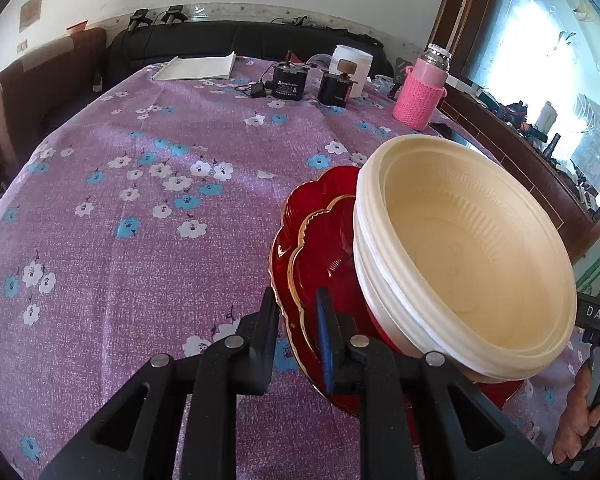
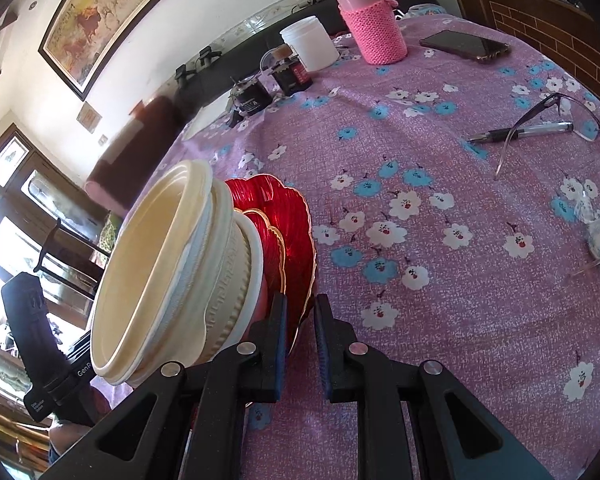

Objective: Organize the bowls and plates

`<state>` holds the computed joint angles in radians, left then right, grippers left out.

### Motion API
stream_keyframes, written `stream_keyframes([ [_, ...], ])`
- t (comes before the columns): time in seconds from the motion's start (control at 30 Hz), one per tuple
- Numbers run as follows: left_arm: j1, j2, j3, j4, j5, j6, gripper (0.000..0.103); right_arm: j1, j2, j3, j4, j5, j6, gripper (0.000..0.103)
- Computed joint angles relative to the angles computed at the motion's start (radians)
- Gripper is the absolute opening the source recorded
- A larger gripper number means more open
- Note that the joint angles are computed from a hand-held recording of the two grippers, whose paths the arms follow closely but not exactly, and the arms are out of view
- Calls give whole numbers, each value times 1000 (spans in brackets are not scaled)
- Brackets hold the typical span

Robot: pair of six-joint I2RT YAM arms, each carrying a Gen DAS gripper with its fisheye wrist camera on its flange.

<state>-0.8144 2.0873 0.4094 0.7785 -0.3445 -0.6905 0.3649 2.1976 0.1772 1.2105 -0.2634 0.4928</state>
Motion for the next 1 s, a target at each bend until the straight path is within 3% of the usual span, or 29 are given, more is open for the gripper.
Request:
stream_keyframes([
  [0.33,11,17,-24,71,14,9,24,-6,5,16,-13,-7,-4,17],
  [0.4,-3,10,-30,68,-6,10,33,-6,6,15,-11,-10,0,17],
  [0.47,-16,3,-38,66,-30,4,52,-3,1,11,-16,-8,-2,17],
  [0.5,-19,2,-44,72,-41,0,55,-1,1,7,-12,-7,0,17],
  [0.77,-47,-21,-96,103,-86,-18,67,26,-40,-51,21,43,1,22],
  [1.0,-132,-44,-136,99,-173,-68,76,73,4,-136,152,141,25,47],
])
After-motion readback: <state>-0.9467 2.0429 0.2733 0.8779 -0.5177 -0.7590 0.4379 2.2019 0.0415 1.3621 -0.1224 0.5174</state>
